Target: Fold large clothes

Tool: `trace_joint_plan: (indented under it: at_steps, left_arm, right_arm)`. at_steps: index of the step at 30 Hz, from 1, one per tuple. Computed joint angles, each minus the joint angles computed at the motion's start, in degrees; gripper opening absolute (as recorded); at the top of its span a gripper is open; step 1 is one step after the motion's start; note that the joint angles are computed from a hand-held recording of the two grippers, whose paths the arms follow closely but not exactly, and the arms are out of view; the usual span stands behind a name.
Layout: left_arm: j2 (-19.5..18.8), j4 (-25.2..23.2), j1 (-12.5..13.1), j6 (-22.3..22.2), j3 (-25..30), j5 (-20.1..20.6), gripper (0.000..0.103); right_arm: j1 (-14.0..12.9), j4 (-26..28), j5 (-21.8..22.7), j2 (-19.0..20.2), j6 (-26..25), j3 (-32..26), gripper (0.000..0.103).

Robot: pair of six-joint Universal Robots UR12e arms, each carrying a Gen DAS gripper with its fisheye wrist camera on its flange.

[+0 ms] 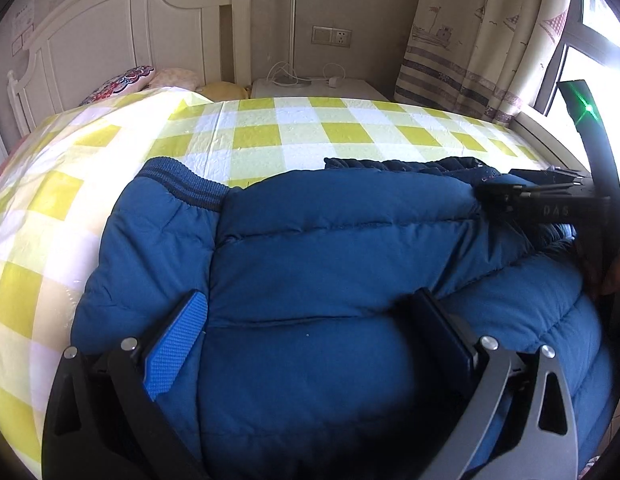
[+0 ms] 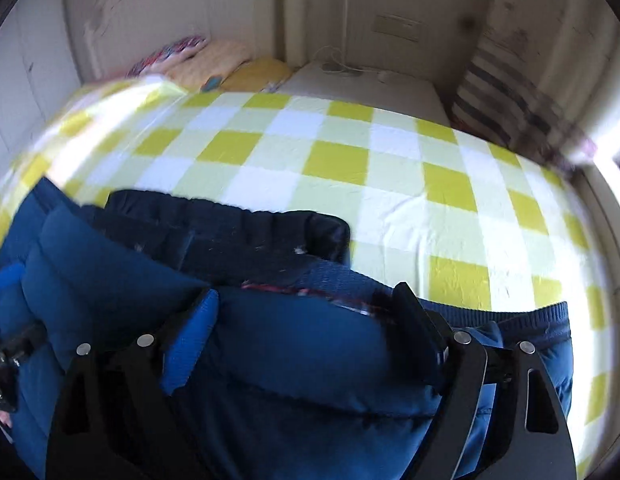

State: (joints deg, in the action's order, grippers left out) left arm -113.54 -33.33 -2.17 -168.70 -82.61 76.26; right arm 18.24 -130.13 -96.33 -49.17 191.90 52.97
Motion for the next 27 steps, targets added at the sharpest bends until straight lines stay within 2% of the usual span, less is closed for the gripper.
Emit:
trace_joint_plan:
  at_steps: [5,8,9,11,14,16,18,19,23,25,27]
  left_arm:
    - [-0.08,-1.07,-0.12,0.4,0.39,0.47,0.101]
    - [-0.35,-9.92,-0.73,1.71,4.22,2.84,0.1]
    - [-0.49,-11.61,-0.56,1.14,5.44,1.53,0.1]
    - [-0.55,-10.8,-0.3,0.34,6.43,-1.56,0.1]
    - [-2.73,-7.25,-2.53,1.33,9.65,3.86,0.1]
    - [-5.18,-8.94,-3.7,2.72,12.72,6.06,0.101]
    - [-8.18,-10.88,-5.07,3.99,15.64,11.45,0.101]
    - [-9.12,-11.65,-5.1,4.7,16.31,11.54,0.101]
    - [-9.98,-13.35,-3.2,0.74,16.92,4.25,0.101]
    - [-9.81,-12.38,-2.72,0.03,16.17,2.78,0.101]
    - [-9.71,-11.47,-2.75,-0.07,15.71,2.88,0.101]
  right_arm:
    - [0.29,-1.79,-0.54,-0.1,0.15,0.88,0.08]
    - [0.12,-1.86,0.2,0.04,0.05,0.86,0.081]
    - [0.07,-1.72,0.37,0.16,0.07,0.68,0.081]
    - [0.13,-1.94,0.36,-0.02,0.2,1.0,0.081]
    - [-0.01,-2.36,0.98,-0.11,0.49,1.28,0.081]
    - [-0.12,-2.65,1.46,-0.25,0.64,1.57,0.081]
    - [-0.27,-3.21,2.23,-0.42,0.95,1.97,0.082]
    - [-0.35,-3.67,2.78,-0.54,1.24,2.23,0.083]
    - [-0.62,-4.46,3.89,-0.81,1.98,2.78,0.082]
    - [-0.32,-5.28,2.19,-1.13,2.61,3.11,0.082]
    - [0.38,-7.4,-1.55,-2.36,5.03,4.47,0.082]
